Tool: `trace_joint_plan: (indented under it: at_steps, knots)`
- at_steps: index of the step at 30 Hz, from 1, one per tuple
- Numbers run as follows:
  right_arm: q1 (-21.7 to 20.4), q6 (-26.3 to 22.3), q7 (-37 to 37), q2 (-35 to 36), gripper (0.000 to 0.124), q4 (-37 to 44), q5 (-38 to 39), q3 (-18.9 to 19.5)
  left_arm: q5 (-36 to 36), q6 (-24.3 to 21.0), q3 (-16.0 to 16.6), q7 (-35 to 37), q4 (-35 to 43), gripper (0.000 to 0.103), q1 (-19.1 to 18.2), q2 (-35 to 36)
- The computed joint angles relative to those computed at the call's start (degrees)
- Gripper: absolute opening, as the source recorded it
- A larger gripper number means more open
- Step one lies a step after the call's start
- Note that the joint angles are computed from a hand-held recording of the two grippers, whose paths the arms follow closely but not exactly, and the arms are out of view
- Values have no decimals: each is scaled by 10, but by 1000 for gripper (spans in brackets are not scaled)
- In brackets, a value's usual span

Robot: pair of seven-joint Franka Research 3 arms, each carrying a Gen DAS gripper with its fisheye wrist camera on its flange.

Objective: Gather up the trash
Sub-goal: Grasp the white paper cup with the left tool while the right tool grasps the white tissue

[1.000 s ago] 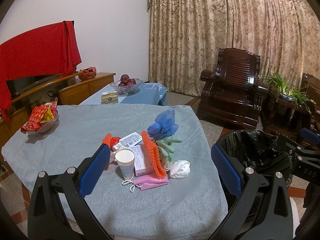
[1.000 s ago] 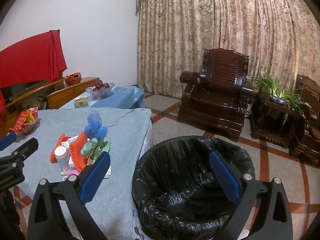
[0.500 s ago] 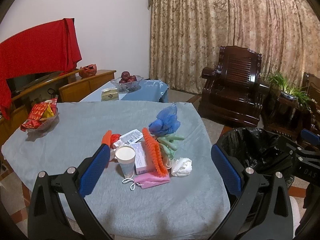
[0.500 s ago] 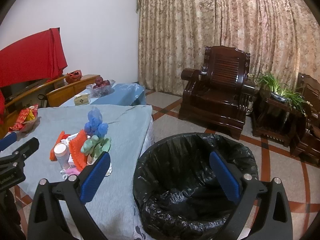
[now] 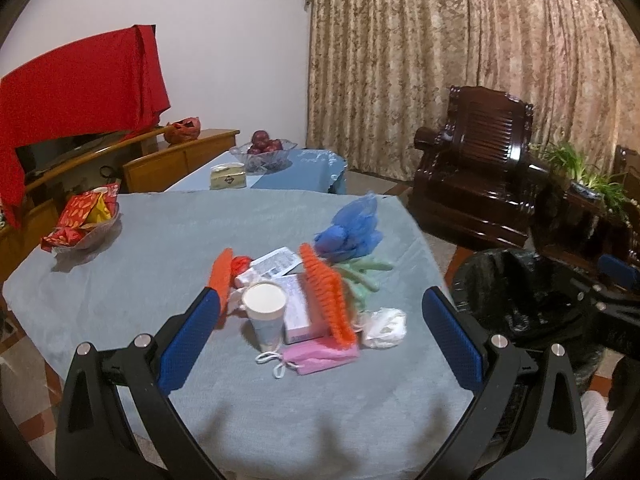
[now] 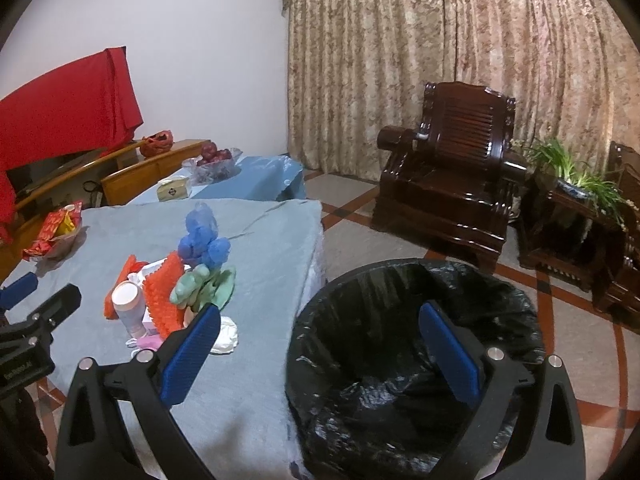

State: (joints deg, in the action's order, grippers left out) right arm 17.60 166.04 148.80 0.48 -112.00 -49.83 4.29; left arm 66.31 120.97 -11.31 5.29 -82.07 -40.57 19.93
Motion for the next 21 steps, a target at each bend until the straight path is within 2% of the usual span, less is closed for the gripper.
trace_joint_plan:
  at_steps: [3, 5, 13, 15, 18, 21]
  knots:
    - [8, -7, -19, 24, 97, 21, 17, 0, -4, -2, 3, -4, -18, 98, 8, -6]
    - [15, -4, -57, 42, 97, 34, 51, -3, -1, -7, 4, -5, -23, 98, 12, -6]
    - [64, 8, -133, 121, 97, 98, 112, -36, 1, -11, 12, -9, -40, 96, 36, 2]
    - [68, 10, -168, 142, 94, 116, 144, -36, -2, -9, 14, -9, -40, 93, 42, 9]
    - [69, -3, -234, 180, 89, 152, 205, -22, -16, 10, 17, -3, -43, 81, 56, 17]
    - [78, -11, -275, 211, 84, 180, 245, -21, -29, 29, 21, -3, -44, 80, 65, 24]
